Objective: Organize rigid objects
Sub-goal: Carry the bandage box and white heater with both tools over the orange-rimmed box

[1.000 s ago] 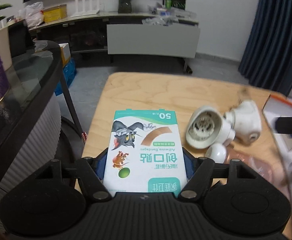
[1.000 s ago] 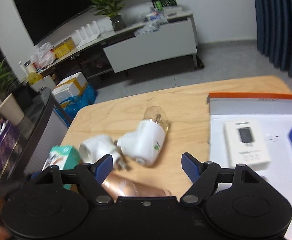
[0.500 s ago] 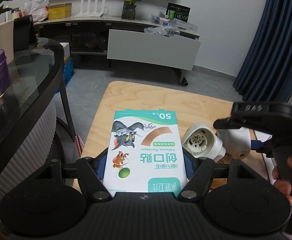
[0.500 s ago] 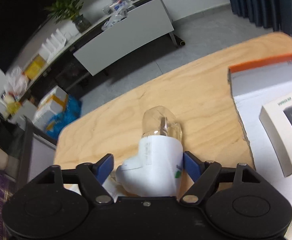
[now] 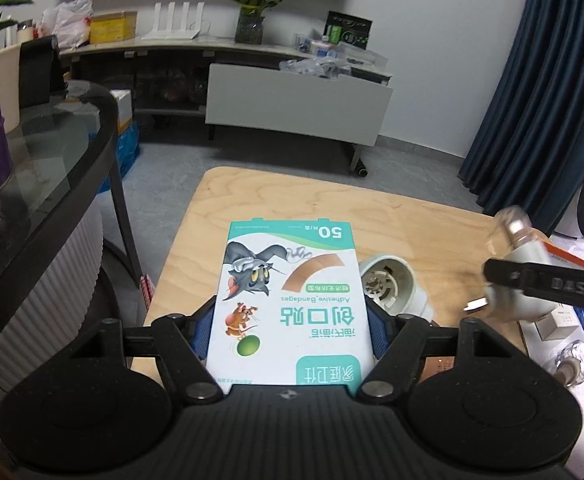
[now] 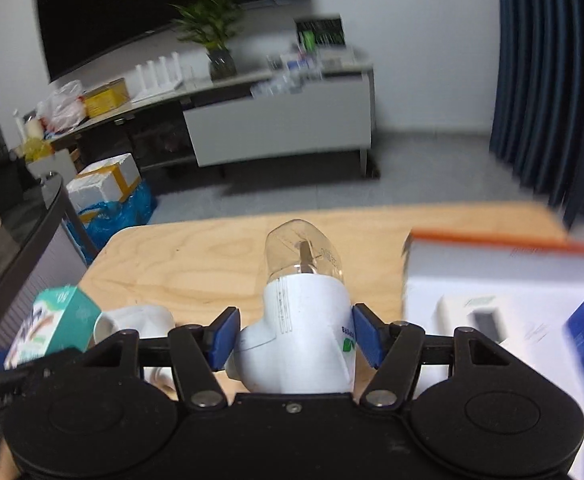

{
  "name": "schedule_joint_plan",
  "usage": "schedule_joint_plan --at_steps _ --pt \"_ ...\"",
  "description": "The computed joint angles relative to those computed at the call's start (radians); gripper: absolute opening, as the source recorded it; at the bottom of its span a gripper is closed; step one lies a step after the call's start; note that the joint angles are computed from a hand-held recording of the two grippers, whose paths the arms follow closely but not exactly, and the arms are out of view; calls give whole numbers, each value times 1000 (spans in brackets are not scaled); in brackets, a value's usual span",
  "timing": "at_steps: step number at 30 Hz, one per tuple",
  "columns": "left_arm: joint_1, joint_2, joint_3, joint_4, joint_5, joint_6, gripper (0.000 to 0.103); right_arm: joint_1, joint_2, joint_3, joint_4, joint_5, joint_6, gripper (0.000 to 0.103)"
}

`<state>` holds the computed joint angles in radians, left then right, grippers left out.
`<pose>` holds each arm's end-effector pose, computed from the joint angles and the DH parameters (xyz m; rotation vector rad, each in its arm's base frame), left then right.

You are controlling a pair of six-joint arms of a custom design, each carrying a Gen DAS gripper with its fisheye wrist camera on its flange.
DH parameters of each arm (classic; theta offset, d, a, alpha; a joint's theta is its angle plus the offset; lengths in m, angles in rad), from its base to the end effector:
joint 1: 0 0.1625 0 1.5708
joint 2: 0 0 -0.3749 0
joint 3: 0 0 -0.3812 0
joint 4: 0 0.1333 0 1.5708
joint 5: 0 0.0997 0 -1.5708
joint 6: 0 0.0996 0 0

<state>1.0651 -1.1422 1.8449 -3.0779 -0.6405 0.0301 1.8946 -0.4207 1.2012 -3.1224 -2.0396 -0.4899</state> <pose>-0.0842 -0.5921 0.2877 0.1272 2.2081 -1.1499 0.3212 -0.6796 0.0531 0.7546 -2.3540 0.9464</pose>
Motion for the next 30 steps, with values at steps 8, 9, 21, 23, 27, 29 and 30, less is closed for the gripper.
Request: schedule_joint_plan --at_steps 8,9,21,23,27,29,30 --pt "-30 3 33 -102 26 100 72 13 -110 166 -136 10 -52 74" --pt "-37 -2 41 -115 28 105 72 13 -127 188 -147 12 -45 74" --pt "-183 -82 178 -89 68 -27 72 9 -339 460 -276 22 -10 74" --pt "-207 -79 187 -82 70 -43 72 6 -375 504 -304 15 -13 74" --pt "-252 -72 206 -57 56 -79 72 -13 -459 594 -354 9 -1 74" --pt "-272 -55 203 -51 51 -74 72 -25 -496 631 -375 9 1 74" --pt "-280 -48 202 -49 45 -77 72 -31 -513 647 -384 7 -1 74"
